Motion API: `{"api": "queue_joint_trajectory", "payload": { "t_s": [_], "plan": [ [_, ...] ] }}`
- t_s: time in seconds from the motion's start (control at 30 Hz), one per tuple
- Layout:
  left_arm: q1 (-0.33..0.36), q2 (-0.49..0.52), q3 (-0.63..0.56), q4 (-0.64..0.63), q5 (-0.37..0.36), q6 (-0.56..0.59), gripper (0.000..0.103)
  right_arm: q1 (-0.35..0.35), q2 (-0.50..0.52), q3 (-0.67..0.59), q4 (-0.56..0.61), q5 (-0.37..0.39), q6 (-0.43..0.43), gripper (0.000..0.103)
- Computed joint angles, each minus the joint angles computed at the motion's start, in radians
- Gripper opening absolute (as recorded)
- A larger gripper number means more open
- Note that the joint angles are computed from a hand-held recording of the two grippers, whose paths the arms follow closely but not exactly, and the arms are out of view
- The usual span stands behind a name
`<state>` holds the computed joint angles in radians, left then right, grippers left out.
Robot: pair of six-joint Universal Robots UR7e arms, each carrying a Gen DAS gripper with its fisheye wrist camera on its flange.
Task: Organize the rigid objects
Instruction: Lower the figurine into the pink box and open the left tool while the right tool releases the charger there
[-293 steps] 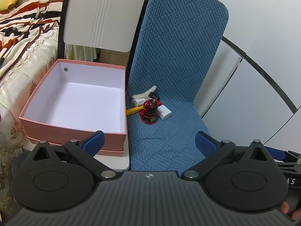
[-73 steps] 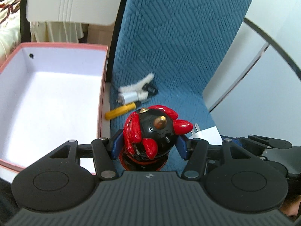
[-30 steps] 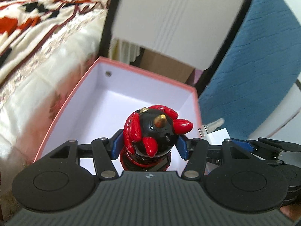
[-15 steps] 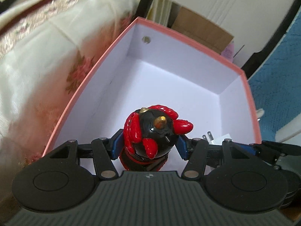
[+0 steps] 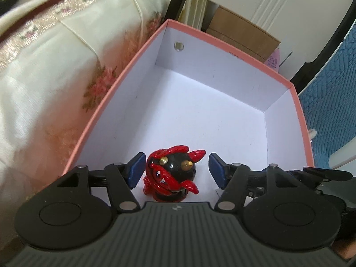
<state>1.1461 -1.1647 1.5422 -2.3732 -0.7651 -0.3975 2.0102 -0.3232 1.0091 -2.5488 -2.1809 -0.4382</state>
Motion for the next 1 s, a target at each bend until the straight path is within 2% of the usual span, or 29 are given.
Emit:
{"api": "queue_joint_trajectory", "payload": {
  "t_s": [0.1,0.47,1.0],
  "plan": [
    [-0.017,-0.015,0.014,-0.018,0.009,-0.002,0.068,0.007,-0.021,0.021,-0.012,0.020,0.004,0.056],
    [-0.132,-0.096,0.096,-0.076,0.070,0.000,0.068,0.038,-0.154,0.200,-0.182,0.060,-0.012,0.056],
    [-0.284,-0.153,0.179,-0.129,0.083,0.015,0.068,0.068,-0.354,0.472,-0.427,0.078,-0.022,0.056]
  ]
}}
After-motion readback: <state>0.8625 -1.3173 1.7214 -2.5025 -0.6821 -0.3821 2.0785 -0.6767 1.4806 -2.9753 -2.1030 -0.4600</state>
